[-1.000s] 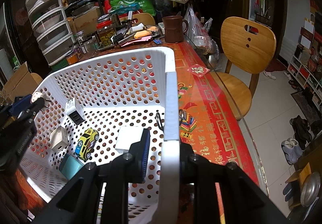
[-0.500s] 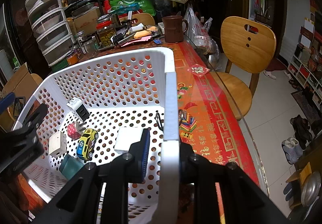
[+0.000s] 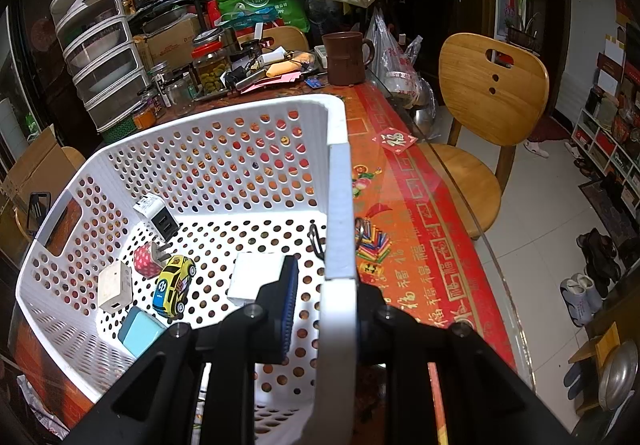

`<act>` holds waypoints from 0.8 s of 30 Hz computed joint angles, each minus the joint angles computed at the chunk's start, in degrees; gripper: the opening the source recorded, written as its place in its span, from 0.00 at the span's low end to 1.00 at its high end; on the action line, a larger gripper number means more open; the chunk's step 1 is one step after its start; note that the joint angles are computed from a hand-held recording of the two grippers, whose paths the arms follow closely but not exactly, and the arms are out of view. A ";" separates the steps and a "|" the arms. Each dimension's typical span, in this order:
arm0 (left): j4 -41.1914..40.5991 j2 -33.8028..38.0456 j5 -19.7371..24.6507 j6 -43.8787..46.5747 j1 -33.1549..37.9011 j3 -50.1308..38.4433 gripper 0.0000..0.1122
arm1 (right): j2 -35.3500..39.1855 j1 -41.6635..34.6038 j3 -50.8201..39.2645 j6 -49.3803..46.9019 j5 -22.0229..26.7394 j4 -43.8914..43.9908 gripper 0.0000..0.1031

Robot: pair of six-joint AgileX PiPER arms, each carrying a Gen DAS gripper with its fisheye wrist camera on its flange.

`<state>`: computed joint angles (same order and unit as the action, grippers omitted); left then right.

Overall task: Organize rigid objects
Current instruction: 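Grasp the metal rod with the left gripper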

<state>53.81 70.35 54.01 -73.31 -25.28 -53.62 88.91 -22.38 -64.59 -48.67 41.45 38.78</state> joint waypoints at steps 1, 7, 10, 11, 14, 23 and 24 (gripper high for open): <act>-2.21 0.11 -3.71 2.03 4.18 1.60 0.91 | 0.01 0.00 -0.02 0.08 0.03 -0.01 0.21; -18.75 12.54 -20.66 20.98 16.74 3.78 0.81 | 0.01 -0.05 0.00 -0.02 0.05 -0.06 0.21; -19.01 16.52 -22.06 20.06 14.73 2.60 0.78 | 0.14 -0.10 -0.15 -0.20 0.06 -0.11 0.21; -17.58 17.99 -21.60 18.67 13.65 1.83 0.77 | 0.20 -0.09 -0.28 -0.08 0.11 -0.25 0.21; -16.18 21.18 -20.27 17.35 12.13 -0.21 0.69 | 0.25 -0.12 -0.37 -0.08 0.17 -0.25 0.21; -21.15 23.13 -21.78 22.64 11.64 -3.02 0.03 | 0.29 -0.15 -0.41 -0.10 0.19 -0.22 0.21; -21.21 23.13 -21.99 22.85 11.70 -2.92 0.02 | 0.27 -0.15 -0.38 -0.13 0.19 -0.20 0.21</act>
<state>32.60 93.47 32.02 -50.46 -13.58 -56.54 89.18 -22.53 -64.97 -48.80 41.64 38.58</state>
